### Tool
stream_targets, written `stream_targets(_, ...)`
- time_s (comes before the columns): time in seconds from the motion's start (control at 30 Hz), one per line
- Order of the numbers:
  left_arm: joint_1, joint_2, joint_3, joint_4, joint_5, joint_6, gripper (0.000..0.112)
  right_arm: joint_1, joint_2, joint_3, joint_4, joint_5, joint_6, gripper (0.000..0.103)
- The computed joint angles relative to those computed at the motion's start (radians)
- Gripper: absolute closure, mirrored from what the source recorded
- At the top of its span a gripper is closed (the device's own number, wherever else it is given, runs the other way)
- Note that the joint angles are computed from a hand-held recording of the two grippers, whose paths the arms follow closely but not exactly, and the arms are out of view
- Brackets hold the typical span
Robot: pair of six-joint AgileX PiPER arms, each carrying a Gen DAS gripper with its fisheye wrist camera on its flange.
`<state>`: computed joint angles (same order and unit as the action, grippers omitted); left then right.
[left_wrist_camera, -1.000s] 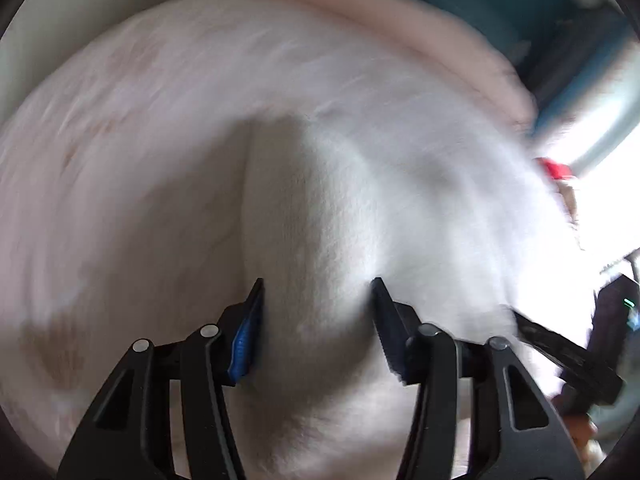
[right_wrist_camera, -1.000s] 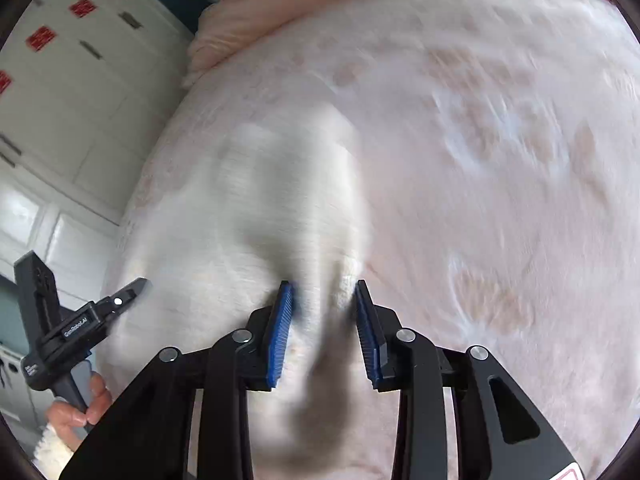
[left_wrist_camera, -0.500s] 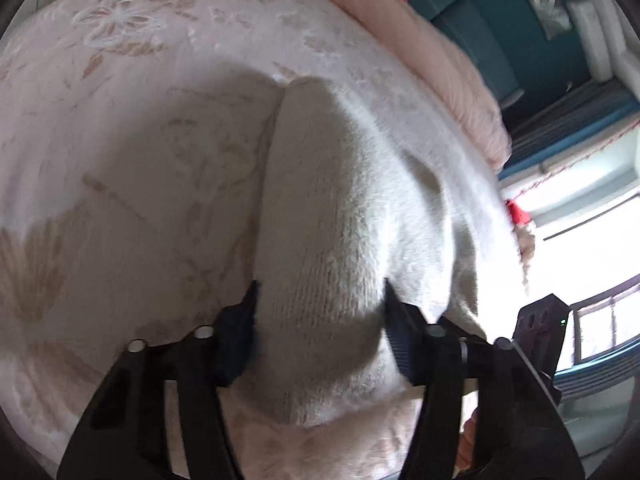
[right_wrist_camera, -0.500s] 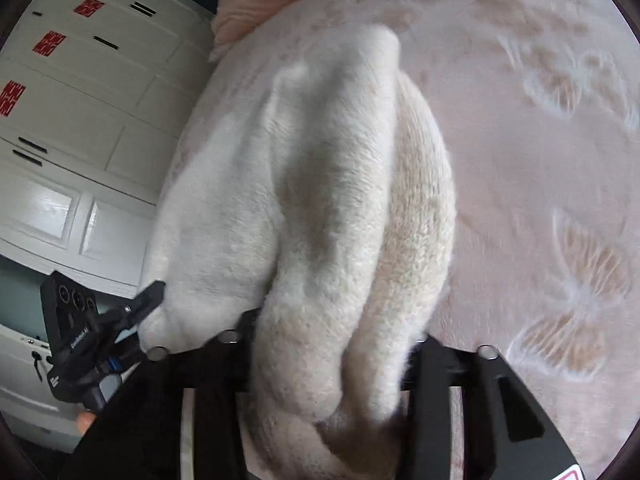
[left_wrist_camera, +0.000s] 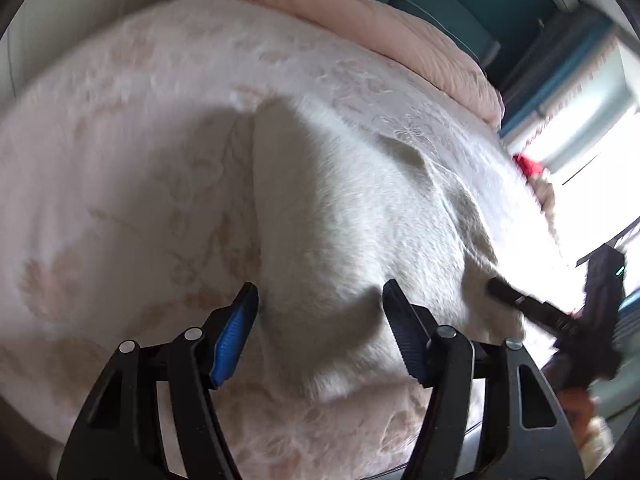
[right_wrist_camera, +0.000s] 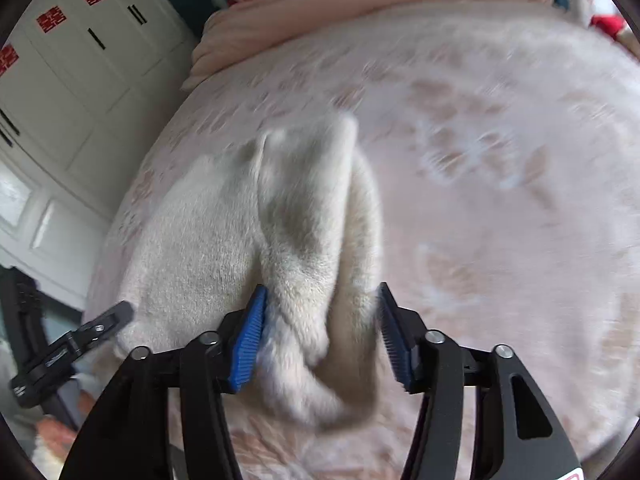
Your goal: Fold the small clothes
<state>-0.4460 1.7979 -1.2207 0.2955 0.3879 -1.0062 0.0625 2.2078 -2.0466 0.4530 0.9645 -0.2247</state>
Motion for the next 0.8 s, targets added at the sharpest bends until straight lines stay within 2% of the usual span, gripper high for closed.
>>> stream_targets(0.03, -0.042, -0.015, -0.036, 0.100, 0.085, -0.056, 0.042, 0.009, -0.065, 0.084, -0.045, -0.062, 0.007, 0.033)
stream_targets(0.07, -0.088, -0.018, -0.066, 0.200, 0.162, -0.126, 0.027, 0.025, -0.131, 0.171, -0.108, -0.131, 0.020, 0.029)
stream_targets(0.1, -0.138, -0.012, -0.096, 0.300, 0.239, -0.203, 0.020, 0.039, -0.196, 0.266, -0.177, -0.205, 0.042, 0.028)
stream_targets(0.13, -0.199, -0.004, -0.131, 0.391, 0.333, -0.269, 0.018, 0.062, -0.256, 0.353, -0.263, -0.275, 0.092, 0.025)
stream_targets(0.17, -0.247, 0.002, -0.153, 0.443, 0.392, -0.300, 0.014, 0.070, -0.288, 0.425, -0.308, -0.334, 0.120, 0.023)
stream_targets(0.27, -0.339, 0.043, -0.209, 0.471, 0.507, -0.319, 0.014, 0.057, -0.403, 0.628, -0.263, -0.458, 0.071, 0.020)
stream_targets(0.4, -0.430, 0.074, -0.199, 0.492, 0.553, -0.441, 0.014, 0.056, -0.507, 0.840, -0.252, -0.567, 0.001, 0.020)
stream_targets(0.47, -0.484, 0.105, -0.207, 0.519, 0.614, -0.499, 0.014, 0.051, -0.568, 0.945, -0.263, -0.636, -0.022, 0.020)
stream_targets(0.53, -0.522, 0.130, -0.206, 0.538, 0.638, -0.541, 0.014, 0.044, -0.601, 1.013, -0.251, -0.700, -0.045, 0.018)
stream_targets(0.7, -0.573, 0.167, -0.179, 0.557, 0.669, -0.640, 0.014, 0.003, -0.614, 1.117, -0.098, -0.739, -0.173, 0.018)
stream_targets(0.8, -0.578, 0.176, -0.139, 0.568, 0.646, -0.687, 0.014, -0.011, -0.609, 1.161, -0.036, -0.772, -0.255, 0.018)
